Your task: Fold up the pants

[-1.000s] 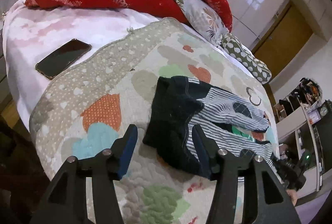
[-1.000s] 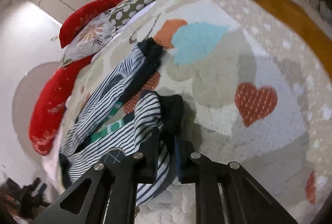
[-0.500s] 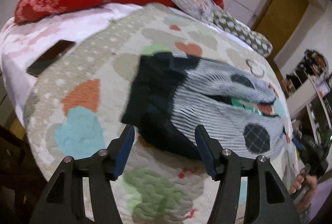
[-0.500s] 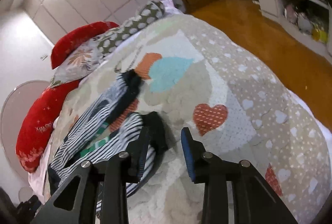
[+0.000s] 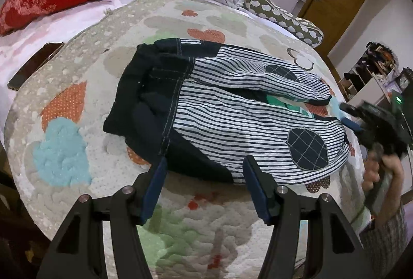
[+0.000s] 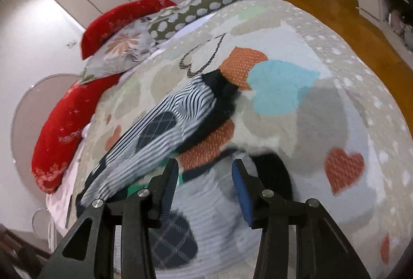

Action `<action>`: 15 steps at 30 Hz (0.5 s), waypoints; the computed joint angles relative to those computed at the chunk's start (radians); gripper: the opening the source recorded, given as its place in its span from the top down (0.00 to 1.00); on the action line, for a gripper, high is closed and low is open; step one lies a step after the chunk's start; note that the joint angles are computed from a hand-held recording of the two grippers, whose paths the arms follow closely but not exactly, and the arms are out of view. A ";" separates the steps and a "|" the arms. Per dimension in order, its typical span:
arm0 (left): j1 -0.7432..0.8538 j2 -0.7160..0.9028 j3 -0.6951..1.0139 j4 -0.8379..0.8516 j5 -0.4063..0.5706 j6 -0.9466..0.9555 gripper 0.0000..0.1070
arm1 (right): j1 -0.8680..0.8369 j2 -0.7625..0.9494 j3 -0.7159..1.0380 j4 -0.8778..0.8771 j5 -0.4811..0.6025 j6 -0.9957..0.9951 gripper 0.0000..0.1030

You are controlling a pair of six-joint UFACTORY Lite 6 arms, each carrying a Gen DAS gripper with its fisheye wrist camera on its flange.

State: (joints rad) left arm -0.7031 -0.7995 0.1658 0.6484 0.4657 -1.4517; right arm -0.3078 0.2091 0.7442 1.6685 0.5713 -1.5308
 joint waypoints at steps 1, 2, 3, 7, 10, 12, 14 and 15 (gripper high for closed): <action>0.013 -0.011 -0.007 -0.015 -0.006 0.021 0.43 | 0.022 0.038 0.044 0.000 -0.021 0.029 0.54; 0.021 -0.021 -0.012 -0.028 -0.009 0.034 0.43 | 0.048 0.097 0.112 -0.007 -0.041 0.081 0.54; 0.044 -0.035 -0.021 -0.059 -0.022 0.073 0.42 | 0.060 0.137 0.156 -0.018 -0.048 0.117 0.54; 0.131 -0.048 -0.044 -0.181 -0.066 0.229 0.42 | 0.127 0.351 0.392 -0.091 -0.109 0.333 0.51; 0.181 -0.075 -0.064 -0.270 -0.074 0.337 0.41 | 0.155 0.401 0.447 -0.081 -0.126 0.329 0.78; 0.211 -0.092 -0.076 -0.312 -0.078 0.391 0.41 | 0.153 0.374 0.429 -0.107 -0.129 0.321 0.92; 0.242 -0.088 -0.081 -0.360 -0.097 0.450 0.41 | 0.150 0.289 0.337 -0.028 -0.174 0.224 0.92; 0.252 -0.076 -0.079 -0.381 -0.107 0.475 0.41 | 0.145 0.254 0.295 0.016 -0.192 0.165 0.92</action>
State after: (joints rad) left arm -0.4511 -0.8756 0.0868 0.2670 0.3588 -0.9771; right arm -0.1625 0.4636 1.0393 1.6840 0.3797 -1.3654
